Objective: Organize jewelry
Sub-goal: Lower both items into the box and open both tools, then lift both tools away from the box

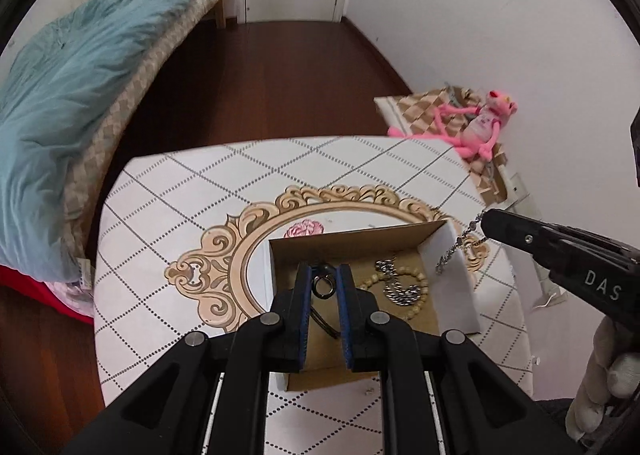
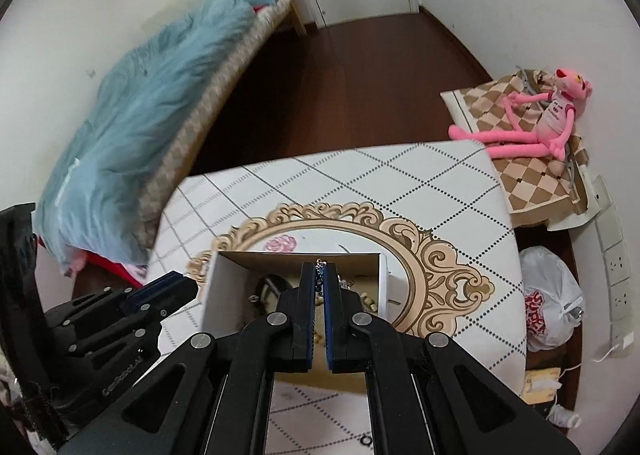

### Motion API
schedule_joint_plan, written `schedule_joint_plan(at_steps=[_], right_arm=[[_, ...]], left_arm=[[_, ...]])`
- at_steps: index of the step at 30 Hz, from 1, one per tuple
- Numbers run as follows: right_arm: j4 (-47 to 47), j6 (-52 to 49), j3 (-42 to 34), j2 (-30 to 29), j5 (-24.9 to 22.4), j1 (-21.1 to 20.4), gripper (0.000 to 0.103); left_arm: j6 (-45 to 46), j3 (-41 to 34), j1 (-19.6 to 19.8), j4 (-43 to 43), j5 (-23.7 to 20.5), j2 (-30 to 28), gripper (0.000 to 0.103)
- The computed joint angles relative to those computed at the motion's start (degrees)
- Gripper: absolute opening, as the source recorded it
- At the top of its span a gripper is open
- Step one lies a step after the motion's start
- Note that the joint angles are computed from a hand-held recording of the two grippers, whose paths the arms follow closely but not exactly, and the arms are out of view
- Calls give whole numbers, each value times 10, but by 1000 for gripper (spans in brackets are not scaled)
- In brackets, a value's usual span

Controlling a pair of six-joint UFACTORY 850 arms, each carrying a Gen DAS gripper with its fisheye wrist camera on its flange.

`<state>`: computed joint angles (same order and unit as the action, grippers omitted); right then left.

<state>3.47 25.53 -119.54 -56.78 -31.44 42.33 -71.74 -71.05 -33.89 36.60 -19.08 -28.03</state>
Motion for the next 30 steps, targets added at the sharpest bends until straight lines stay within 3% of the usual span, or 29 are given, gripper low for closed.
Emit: schedule_joint_plan(at_steps=[5,10,12,16,20,23,24,25,26,27,30], right_arm=[[-3,-11,-95,-67,-73,-3,4],[13,-16,-211,-140,-166,-11,5],[12,-10,-229,-151,-180,-12,5],[2,-6,-228,-148,-181,-10,8],[-27,5,-222,-138,-184,-3,51],[-64,26,-196,-120,-181,4,55],[-73,32,-190,-116,-183,6,64],[-85,40,-178,-110,-184,9,72],[-101,52,-155,-98,-178,12,90],[-117,63,-142,-91,-176,15,99],[-167,98,-86,-64,-170,27,99]], left_arm=[[118,-25,16,-124,3,-31,11],[115,-38,24,-143,-9,-40,12],[92,-38,24,-120,-14,-37,17],[47,-26,26,-83,-14,-23,38],[-17,-15,24,-26,-30,-9,65],[-79,-4,15,35,-56,2,73],[-97,-2,10,52,-74,4,75],[-107,0,7,62,-84,4,87],[-119,2,3,74,-93,5,101],[-139,8,-3,93,-102,8,103],[-175,18,-18,127,-132,10,103]])
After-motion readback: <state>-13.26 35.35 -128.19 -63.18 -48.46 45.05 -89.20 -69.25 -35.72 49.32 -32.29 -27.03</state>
